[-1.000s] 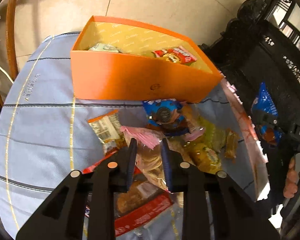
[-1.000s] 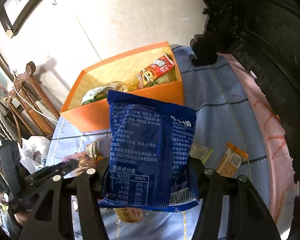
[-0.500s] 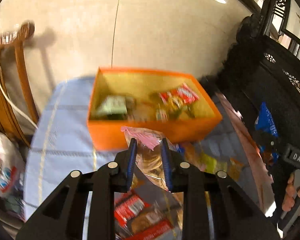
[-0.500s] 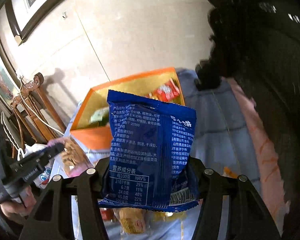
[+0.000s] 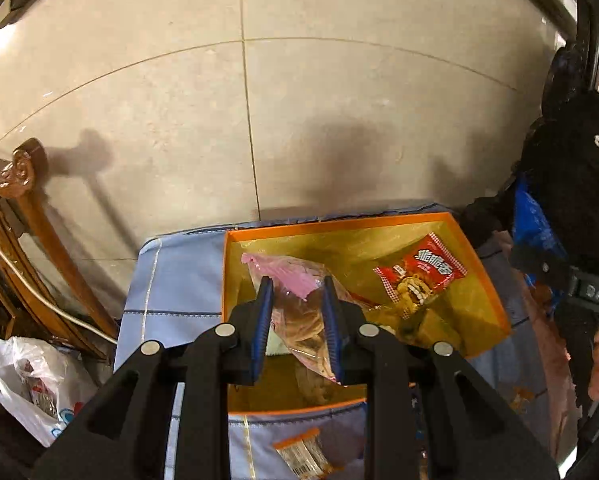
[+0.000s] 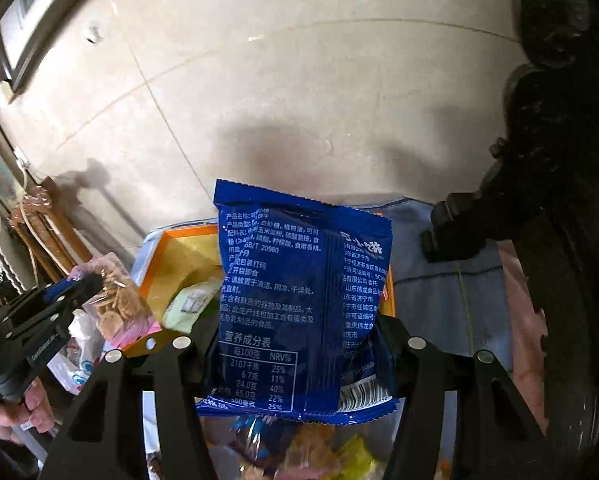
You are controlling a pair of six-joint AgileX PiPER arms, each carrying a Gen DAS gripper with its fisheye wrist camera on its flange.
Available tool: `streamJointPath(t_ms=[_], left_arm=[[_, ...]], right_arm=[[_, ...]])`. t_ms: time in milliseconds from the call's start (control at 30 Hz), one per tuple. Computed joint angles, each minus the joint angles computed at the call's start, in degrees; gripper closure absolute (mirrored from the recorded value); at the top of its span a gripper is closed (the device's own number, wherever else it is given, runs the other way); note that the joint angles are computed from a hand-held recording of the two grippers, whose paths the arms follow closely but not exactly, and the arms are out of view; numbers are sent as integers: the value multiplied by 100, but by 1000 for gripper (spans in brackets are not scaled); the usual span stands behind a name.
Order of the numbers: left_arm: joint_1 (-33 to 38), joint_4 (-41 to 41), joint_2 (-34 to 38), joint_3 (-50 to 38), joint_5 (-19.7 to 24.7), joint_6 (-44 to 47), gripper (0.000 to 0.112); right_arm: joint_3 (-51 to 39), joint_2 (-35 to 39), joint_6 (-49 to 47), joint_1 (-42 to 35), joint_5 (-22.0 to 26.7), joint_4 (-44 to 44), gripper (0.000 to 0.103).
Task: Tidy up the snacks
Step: 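Carry both held snacks over the orange box and open both tools, then grasp the orange-topped snack packet with the left tool while the right tool grasps the blue cookie bag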
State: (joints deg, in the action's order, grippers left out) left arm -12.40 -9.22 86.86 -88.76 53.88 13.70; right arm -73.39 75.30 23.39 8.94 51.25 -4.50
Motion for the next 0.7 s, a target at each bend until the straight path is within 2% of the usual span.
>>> streamJointPath(t_ms=[100, 167, 200, 233, 267, 300, 367, 467, 567, 633, 700], left_arm=[[-15, -103, 159, -26, 48, 57, 89], [-12, -62, 237, -17, -19, -169, 86], [-29, -14, 189, 86, -137, -283, 55], [-46, 64, 152, 157, -226, -388, 27], [-84, 188, 21, 370, -445, -505, 15], [-128, 252, -193, 713, -811, -476, 13], [-207, 473, -377, 997, -1018, -412, 13], [-182, 747, -805, 1704, -1250, -335, 13], [67, 689, -1291, 2530, -1481, -53, 13], [320, 717, -1632, 3154, -1633, -29, 13], [815, 106, -1834, 3566, -1443, 550, 13]], right_arm=[[-65, 275, -25, 22, -33, -43, 44], [-121, 460, -85, 84, 12, -84, 38], [-134, 510, 46, 205, 78, -299, 28], [-140, 564, 220, 371, 138, -630, 4], [-39, 527, 542, 669, 164, -1189, 4], [108, 434, 863, 948, 172, -1690, 4], [299, 338, 1186, 1340, 341, -2158, 4], [708, 103, 1713, 1759, 525, -2201, 4], [1396, 36, 3028, 2642, 660, -2410, 4], [1761, 334, 3683, 3103, 458, -2430, 4], [1889, 1037, 4397, 3459, 226, -2581, 4]])
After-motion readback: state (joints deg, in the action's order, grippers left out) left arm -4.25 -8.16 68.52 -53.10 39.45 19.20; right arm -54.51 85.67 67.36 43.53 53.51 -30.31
